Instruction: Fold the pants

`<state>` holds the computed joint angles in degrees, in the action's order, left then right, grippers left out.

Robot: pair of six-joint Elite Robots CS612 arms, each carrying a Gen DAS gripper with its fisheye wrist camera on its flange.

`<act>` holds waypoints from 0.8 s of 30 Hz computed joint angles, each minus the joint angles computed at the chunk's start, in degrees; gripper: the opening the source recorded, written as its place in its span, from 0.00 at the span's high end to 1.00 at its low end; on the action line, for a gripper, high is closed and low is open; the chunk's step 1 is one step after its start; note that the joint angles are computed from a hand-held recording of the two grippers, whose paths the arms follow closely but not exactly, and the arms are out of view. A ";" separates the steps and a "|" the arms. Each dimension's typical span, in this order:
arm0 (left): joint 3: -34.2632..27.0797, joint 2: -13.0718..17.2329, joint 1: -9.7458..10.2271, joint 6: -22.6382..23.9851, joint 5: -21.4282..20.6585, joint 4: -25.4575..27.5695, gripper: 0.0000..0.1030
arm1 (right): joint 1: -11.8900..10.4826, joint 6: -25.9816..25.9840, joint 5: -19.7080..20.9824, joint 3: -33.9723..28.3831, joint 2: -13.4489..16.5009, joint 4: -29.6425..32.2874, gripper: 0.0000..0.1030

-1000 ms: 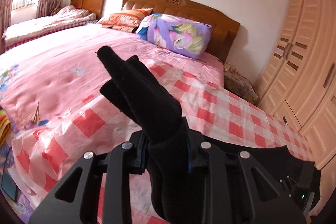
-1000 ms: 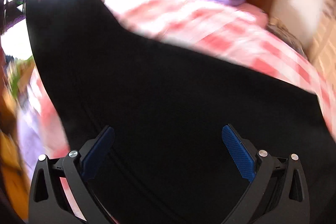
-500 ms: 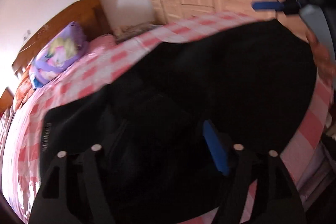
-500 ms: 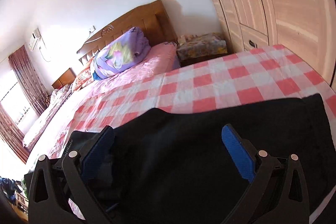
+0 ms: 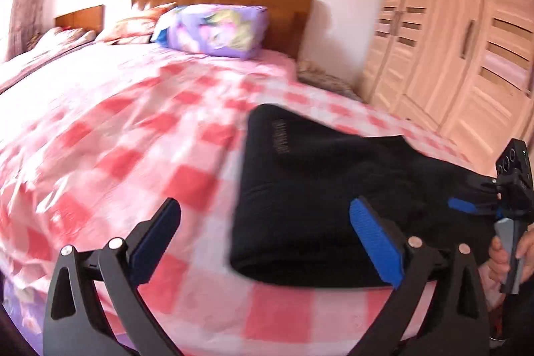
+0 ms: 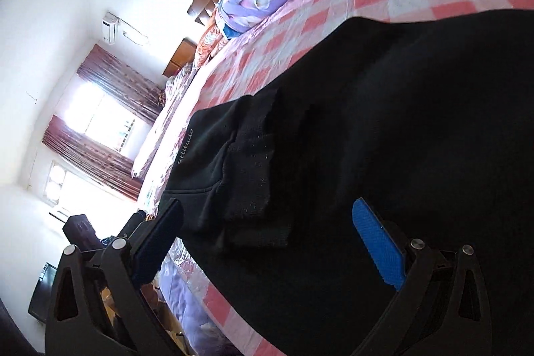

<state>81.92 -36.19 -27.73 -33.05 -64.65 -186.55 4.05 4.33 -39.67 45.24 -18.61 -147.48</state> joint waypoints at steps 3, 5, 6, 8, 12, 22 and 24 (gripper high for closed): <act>0.36 0.21 -0.41 2.11 2.83 0.25 0.02 | 0.51 3.37 0.66 -4.27 2.29 -1.08 0.10; -0.89 0.91 -0.92 4.91 4.12 1.98 0.02 | 1.00 2.90 -0.68 -8.42 3.92 0.55 0.10; -2.03 1.43 -1.06 6.16 4.17 3.12 0.02 | 1.31 2.29 -2.43 -11.78 5.24 3.85 0.10; -3.93 2.70 -1.22 8.60 4.25 4.15 0.02 | 1.93 0.59 -4.29 -17.33 7.65 11.25 0.10; -6.64 4.26 -1.53 9.69 4.71 8.26 0.01 | 2.92 -9.82 -5.97 -14.54 5.35 16.43 0.22; -5.82 4.07 -0.88 11.42 -0.02 6.46 0.08 | 2.43 -5.76 -2.77 -17.90 7.46 18.40 0.45; -5.84 4.12 -0.80 11.21 -0.83 6.23 0.08 | 2.79 -8.29 -3.50 -17.84 7.16 19.50 0.45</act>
